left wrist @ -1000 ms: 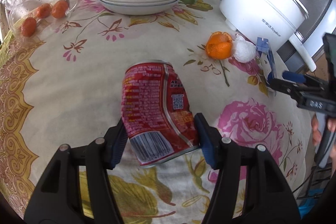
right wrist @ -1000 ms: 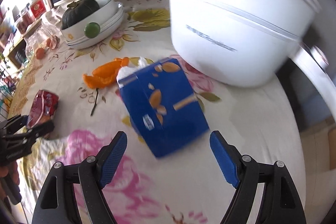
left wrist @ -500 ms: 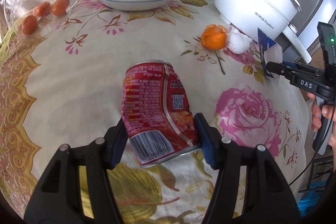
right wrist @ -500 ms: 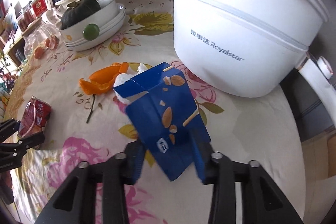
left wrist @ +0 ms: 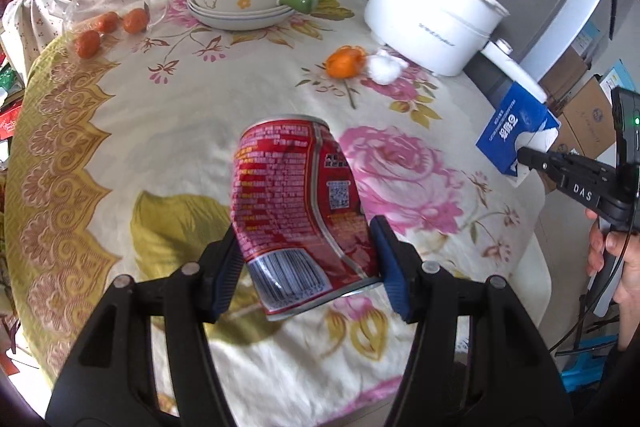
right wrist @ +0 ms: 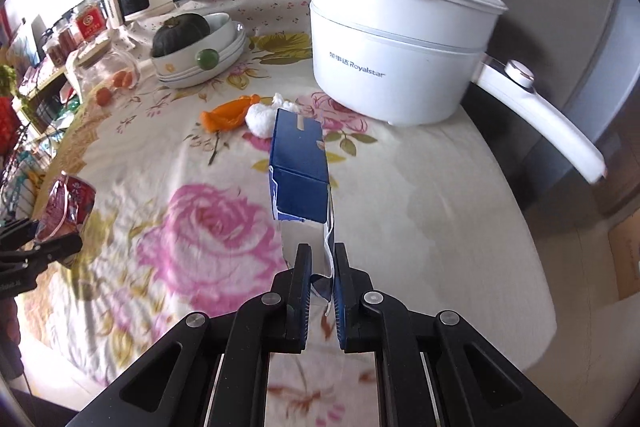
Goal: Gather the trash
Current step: 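Carry the crushed can and blue carton over the white bin with both tools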
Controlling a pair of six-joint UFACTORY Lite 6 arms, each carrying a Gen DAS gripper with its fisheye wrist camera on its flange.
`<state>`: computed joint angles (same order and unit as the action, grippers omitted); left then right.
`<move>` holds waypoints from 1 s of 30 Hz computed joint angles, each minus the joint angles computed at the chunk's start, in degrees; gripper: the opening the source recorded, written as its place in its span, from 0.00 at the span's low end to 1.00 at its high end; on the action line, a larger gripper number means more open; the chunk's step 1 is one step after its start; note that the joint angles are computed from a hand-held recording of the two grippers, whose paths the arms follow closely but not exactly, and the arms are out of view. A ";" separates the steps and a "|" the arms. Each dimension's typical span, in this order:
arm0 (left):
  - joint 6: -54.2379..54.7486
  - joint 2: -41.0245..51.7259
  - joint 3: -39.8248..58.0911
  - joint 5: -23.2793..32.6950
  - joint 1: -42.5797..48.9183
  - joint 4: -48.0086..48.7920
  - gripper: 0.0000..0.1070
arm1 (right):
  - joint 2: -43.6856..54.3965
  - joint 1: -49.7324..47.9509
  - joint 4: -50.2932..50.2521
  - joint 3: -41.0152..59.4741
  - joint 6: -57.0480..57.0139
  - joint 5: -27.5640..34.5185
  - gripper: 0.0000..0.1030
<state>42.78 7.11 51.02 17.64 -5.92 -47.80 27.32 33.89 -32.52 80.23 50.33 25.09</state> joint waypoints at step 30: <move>2.45 1.18 -3.32 -10.66 -43.86 -24.02 0.58 | -71.67 12.99 -2.79 -66.42 25.70 16.81 0.10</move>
<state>45.24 8.30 47.70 6.97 -49.78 -71.82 -44.34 46.88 -35.31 13.80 76.03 41.90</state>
